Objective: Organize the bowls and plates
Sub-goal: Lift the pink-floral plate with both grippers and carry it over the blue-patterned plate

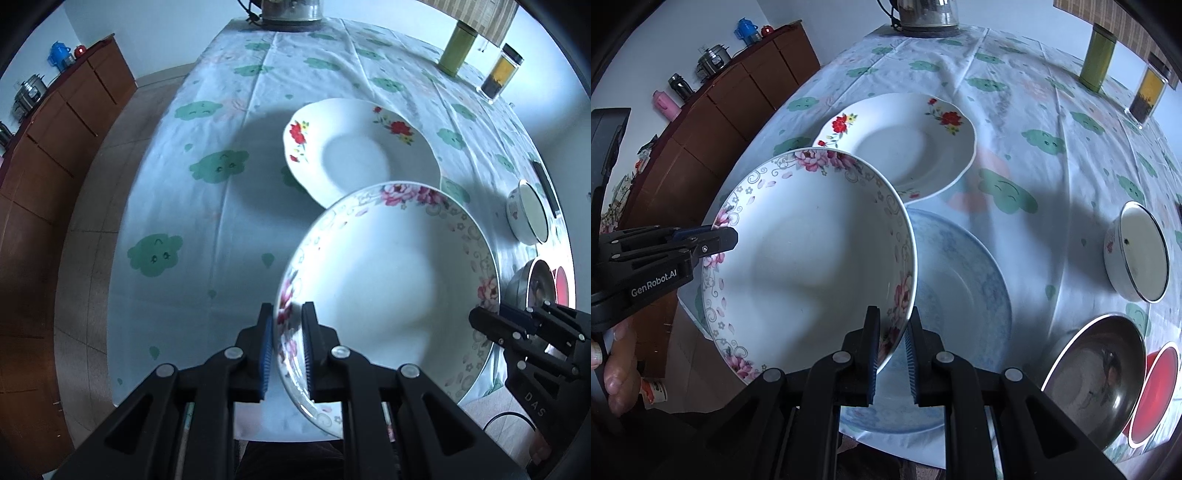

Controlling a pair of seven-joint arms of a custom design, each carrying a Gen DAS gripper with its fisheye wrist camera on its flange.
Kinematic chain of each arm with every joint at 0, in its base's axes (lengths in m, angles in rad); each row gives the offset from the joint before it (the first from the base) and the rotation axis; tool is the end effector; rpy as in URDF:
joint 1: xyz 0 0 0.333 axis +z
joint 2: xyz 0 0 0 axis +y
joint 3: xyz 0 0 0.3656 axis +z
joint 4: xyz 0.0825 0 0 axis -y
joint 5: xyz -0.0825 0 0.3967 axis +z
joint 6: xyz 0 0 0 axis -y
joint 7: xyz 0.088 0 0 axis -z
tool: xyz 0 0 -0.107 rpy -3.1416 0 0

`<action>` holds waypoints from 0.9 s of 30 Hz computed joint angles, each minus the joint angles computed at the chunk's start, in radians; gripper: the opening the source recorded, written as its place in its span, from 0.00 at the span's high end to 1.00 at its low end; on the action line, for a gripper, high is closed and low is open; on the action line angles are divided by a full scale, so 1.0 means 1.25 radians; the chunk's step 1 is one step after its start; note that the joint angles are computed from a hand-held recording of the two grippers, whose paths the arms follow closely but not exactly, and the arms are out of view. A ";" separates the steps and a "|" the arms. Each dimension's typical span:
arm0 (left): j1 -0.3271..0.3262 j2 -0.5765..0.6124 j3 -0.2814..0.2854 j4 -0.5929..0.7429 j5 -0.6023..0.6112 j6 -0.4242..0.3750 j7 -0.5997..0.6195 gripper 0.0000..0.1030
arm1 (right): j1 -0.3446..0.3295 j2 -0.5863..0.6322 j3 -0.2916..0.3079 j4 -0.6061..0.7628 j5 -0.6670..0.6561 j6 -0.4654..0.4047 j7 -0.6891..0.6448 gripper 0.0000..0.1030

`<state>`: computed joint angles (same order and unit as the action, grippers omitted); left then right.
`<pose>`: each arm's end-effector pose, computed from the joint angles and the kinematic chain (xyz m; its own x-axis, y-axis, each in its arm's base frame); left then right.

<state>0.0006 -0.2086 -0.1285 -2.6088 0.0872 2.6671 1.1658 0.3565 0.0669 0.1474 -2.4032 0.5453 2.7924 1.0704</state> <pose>0.4429 -0.0598 0.3900 0.1994 -0.9796 0.0233 -0.9421 -0.1982 -0.2704 0.4761 0.2348 0.3554 0.5158 -0.8373 -0.1815 -0.8274 -0.4320 -0.3588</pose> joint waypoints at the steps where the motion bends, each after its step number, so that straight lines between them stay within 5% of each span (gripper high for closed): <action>1: -0.002 0.001 -0.001 0.002 -0.001 -0.001 0.001 0.89 | -0.001 -0.001 -0.001 -0.003 -0.001 0.001 0.002 0.86; 27: -0.046 0.050 -0.010 0.041 -0.046 -0.011 0.069 0.89 | -0.027 0.001 -0.021 -0.030 -0.061 0.011 0.077 0.85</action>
